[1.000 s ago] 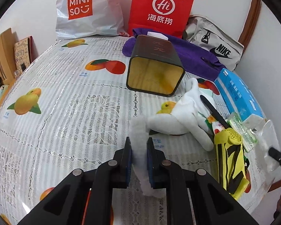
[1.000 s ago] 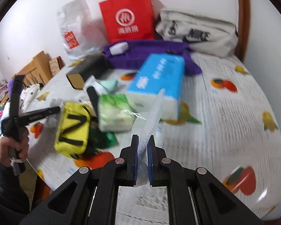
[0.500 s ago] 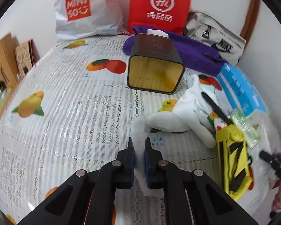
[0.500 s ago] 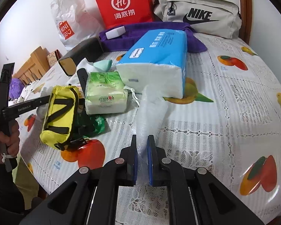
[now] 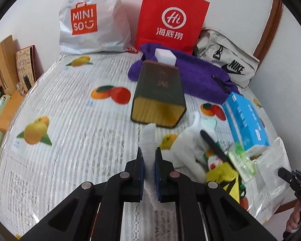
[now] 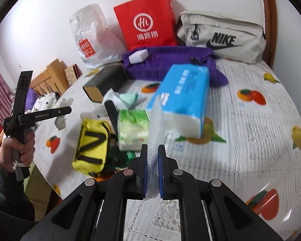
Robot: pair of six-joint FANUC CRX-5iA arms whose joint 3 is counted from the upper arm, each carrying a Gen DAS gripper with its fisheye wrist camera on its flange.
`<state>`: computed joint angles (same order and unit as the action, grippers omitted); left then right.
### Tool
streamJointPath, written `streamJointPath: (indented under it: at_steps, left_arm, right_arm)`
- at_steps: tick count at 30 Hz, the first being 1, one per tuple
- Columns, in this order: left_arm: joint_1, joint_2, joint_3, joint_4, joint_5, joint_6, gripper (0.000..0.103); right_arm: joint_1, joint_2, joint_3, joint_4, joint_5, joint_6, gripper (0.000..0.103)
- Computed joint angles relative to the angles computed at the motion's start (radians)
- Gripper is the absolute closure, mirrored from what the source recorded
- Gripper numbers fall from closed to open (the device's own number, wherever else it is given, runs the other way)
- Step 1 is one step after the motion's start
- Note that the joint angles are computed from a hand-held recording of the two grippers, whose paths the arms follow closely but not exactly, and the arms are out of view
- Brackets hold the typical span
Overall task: Organize soft objects
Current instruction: 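Carry the mesh bag and the tissue toward the purple towel with both grippers, then lower the mesh bag onto the towel with the right gripper while the left releases the tissue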
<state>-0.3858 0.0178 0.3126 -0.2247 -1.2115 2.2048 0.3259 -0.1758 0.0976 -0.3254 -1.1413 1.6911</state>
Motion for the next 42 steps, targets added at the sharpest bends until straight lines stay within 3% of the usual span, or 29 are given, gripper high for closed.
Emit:
streamJointPath:
  at_steps: [12, 23, 35, 42]
  left_arm:
    - [0.033, 0.081, 0.127, 0.038, -0.003, -0.077, 0.094]
    - [0.083, 0.198, 0.296, 0.095, -0.044, -0.158, 0.094]
    - [0.152, 0.393, 0.555, 0.188, -0.101, -0.22, 0.094]
    - [0.17, 0.563, 0.79, 0.203, -0.206, -0.204, 0.094]
  right_arm:
    - [-0.025, 0.08, 0.128, -0.019, -0.025, 0.01, 0.096]
    - [-0.026, 0.245, 0.336, -0.021, -0.019, 0.025, 0.096]
    - [-0.023, 0.467, 0.608, 0.008, -0.031, 0.012, 0.096]
    - [-0.033, 0.589, 0.739, 0.033, -0.059, -0.02, 0.096]
